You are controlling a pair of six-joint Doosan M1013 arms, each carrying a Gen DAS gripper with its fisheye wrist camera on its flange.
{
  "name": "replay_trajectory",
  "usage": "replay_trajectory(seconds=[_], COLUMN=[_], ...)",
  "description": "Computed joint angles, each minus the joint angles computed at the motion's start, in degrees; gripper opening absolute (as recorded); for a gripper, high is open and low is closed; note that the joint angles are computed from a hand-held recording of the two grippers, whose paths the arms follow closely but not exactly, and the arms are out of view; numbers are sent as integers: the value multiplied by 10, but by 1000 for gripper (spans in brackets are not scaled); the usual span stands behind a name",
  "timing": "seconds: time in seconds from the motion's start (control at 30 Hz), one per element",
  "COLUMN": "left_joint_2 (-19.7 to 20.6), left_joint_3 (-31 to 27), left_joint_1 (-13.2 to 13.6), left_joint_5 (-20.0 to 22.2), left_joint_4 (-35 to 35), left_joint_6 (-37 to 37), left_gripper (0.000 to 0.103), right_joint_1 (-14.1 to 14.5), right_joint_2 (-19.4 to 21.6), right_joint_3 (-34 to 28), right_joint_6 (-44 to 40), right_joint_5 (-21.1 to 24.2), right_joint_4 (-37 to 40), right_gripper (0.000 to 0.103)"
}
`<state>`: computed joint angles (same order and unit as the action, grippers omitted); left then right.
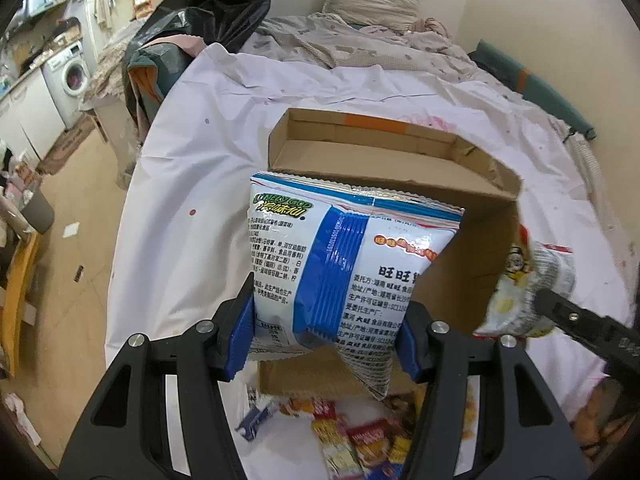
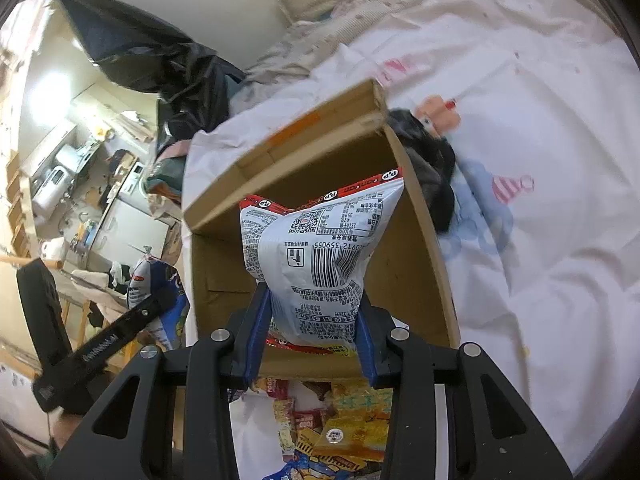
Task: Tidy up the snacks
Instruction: 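Carry both bags into the cardboard box and open both tools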
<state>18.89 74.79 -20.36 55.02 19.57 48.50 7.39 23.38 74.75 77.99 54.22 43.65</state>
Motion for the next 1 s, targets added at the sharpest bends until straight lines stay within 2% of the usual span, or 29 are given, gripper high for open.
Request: replay_trajectory(seconds=[0.1,0.17,0.27,0.5,0.83,1.0], left_joint_2=[10,13,15,16,10,9], left_joint_3=[-1,-2,0,2,11,10], left_joint_1=[-1,5,4,7,7,5], left_joint_5=[3,-5,-11,-28,-44,-38], left_joint_4=[13,-17,-20,-43,-39,-38], left_joint_6=[4,19,24,42,40,37], left_gripper=[55,55,55,56,57,57], right_joint_1=[8,11,17,23,25,25], right_joint_2=[4,8,13,21,22,22], right_joint_3=[-7,-10,-17,-26,-26,-26], right_joint_6=[11,11,15,33,36,34], right_joint_5=[-8,-7,-4,8,19,22], right_joint_4=[-41,-54,-80,-100,-111,-109], right_gripper=[40,40,40,41,43,43])
